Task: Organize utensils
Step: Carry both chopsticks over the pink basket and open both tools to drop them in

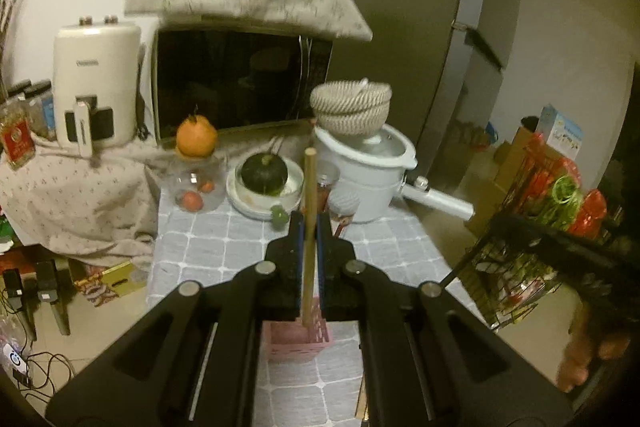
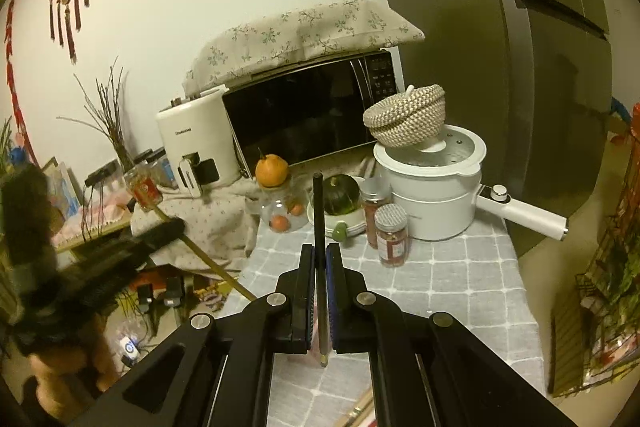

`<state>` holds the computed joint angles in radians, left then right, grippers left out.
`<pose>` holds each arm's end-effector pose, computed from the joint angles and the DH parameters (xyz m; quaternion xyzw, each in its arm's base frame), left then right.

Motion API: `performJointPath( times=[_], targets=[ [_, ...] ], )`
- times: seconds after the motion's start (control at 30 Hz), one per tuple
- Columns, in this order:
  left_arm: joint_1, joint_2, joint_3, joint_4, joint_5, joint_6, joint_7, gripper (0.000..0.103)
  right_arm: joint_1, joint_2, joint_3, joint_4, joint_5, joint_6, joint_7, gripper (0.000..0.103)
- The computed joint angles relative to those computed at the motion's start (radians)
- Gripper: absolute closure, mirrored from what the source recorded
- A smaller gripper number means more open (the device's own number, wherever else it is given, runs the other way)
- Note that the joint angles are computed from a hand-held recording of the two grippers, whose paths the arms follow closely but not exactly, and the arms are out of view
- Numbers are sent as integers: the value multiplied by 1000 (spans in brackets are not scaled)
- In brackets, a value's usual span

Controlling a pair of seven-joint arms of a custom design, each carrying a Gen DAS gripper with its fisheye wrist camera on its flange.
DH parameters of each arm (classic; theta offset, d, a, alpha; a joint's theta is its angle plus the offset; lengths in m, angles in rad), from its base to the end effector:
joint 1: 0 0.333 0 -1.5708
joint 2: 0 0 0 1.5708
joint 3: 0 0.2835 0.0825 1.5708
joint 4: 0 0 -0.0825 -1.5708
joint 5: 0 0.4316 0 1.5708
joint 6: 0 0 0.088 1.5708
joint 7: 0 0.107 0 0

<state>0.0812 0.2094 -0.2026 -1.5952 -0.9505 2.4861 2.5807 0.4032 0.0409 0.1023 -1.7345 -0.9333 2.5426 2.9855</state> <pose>0.7096 -0.0707 0.5465 -0.4303 0.7530 -0.4768 0.1432 0.5819 0.3321 0.5853 -0.5046 0.7032 -0.3087 0.3945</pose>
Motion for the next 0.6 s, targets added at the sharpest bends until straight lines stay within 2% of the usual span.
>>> performJointPath(
  times=[0.13,0.3,0.6],
  targets=[
    [-23,90,1,89,136,-5,-88,96,-5,27,-12,28,-9,34,17,98],
    [-16,197,-14,217,266,-85,-198,96,-9,87,-40,82,28,107,15,98],
    [-12,298,-39,353,415,-165,-278,96,9,237,-87,211,243,107,-159,98]
  ],
)
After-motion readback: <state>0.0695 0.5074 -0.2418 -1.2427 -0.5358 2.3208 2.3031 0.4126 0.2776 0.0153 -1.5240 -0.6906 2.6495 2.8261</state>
